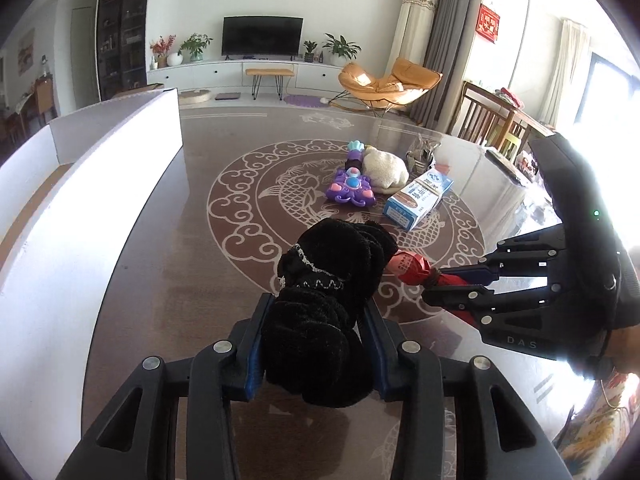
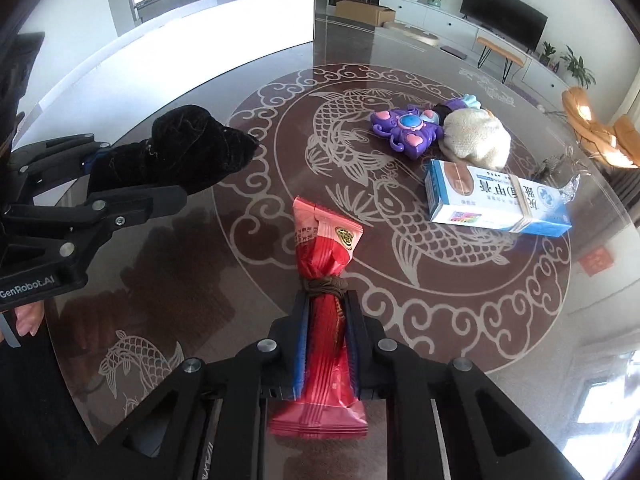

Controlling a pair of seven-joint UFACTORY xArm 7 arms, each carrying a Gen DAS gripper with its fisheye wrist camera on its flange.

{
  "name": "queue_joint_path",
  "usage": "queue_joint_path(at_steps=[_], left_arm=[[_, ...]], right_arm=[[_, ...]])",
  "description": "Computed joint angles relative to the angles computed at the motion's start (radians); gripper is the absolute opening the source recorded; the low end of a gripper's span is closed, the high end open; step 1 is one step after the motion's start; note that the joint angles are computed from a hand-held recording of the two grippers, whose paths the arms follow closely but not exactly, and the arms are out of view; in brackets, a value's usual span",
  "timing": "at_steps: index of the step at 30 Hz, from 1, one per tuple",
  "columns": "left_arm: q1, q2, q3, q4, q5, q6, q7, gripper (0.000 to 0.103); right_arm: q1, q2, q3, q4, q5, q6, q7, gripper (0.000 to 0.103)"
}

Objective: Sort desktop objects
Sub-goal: 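Carry the black cloth in the left tool while the right tool carries the red packet to the bin, then open the left tool over the bin while the right tool releases the red packet there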

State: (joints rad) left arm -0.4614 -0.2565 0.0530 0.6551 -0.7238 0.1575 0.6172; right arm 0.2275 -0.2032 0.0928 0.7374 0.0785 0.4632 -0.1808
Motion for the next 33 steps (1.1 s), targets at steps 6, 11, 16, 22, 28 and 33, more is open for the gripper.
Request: queue_joint_path(at_steps=[6,11,16,22,28,33], left_arm=[[0.123,-0.194,0.056,-0.030,0.113,0.079,-0.110,0.041],[0.316,-0.169,0.124,0.082,0.252,0.174,-0.219,0.041],[0.482,-0.012,0.157,0.219,0.338,0.276,-0.289,0.041],[0.612,0.113,0.104,0.259,0.453,0.326,-0.404,0.062],[0.617,0.096,0.072,0.187,0.456,0.253,-0.408,0.079],[0.572,0.018,0.067,0.106,0.423,0.187,-0.387,0.079]], right_arm=[[0.039,0.020,0.008,0.153,0.067,0.038,-0.016,0.017],[0.107,0.159,0.051,0.426,0.180,0.055,-0.049,0.017],[0.197,0.424,0.125,0.772,0.103,0.087,0.023,0.017],[0.364,0.770,0.086,1.183,-0.091,0.194,0.179,0.019],[0.430,0.804,0.003,1.162,-0.203,0.142,0.332,0.082],[0.361,0.601,0.016,0.834,-0.233,-0.063,0.361,0.083]])
